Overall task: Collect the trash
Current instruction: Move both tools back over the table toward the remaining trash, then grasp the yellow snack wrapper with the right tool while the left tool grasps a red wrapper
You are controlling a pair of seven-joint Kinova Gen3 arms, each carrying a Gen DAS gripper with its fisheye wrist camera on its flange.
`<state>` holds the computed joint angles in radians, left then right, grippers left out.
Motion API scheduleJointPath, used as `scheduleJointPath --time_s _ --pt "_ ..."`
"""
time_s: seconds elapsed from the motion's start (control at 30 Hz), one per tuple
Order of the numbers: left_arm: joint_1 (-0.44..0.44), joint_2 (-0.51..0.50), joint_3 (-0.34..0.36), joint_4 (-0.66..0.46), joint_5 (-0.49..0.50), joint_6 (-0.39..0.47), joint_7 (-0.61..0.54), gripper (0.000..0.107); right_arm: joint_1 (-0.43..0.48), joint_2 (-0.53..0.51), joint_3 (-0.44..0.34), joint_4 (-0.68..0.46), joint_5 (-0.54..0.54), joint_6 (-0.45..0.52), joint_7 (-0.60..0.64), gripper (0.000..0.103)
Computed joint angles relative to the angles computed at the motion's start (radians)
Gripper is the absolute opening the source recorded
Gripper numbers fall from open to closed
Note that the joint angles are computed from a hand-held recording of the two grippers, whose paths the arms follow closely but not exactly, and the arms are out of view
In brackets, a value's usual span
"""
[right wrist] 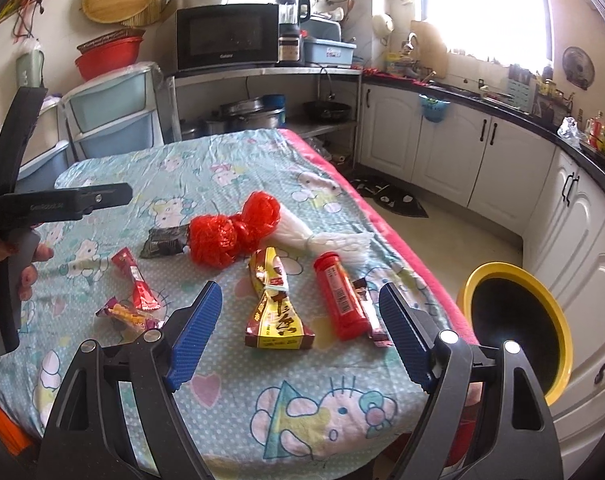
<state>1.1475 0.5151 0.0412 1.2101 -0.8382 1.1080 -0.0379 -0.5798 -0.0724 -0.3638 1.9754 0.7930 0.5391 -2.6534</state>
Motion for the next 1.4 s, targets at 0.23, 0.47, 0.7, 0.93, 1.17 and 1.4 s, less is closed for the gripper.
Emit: scheduleJointPath --time_s 0.23,0.47,0.7,0.93,1.17,1.4 --pt "-0.042 -0.043 0.021 0.103 0.051 -0.087 0.055 0.092 -0.026 0.078 0.039 -0.045 -0.057 -0.001 0.094 0.078" --pt "-0.086 -0.066 0.039 0.192 0.105 -0.197 0.108 0.092 -0.051 0.16 0.109 -0.105 -0.203 -0.02 0.249 0.078" --pt "-0.14 -0.085 0.034 0.279 0.185 -0.328 0.155 0.088 -0.078 0.233 0.161 -0.161 -0.297 -0.02 0.366 0.078" --pt "-0.16 -0.09 0.01 0.319 0.212 -0.385 0.197 0.068 -0.053 0.285 0.179 -0.206 -0.458 -0.016 0.505 0.071" --pt "-0.16 -0.08 0.016 0.298 0.217 -0.319 0.163 0.029 -0.035 0.321 0.188 -0.24 -0.579 0.025 0.6 0.046" --pt "-0.158 -0.093 0.024 0.311 0.195 -0.32 0.143 0.006 -0.075 0.297 0.21 -0.205 -0.538 0.007 0.561 0.044"
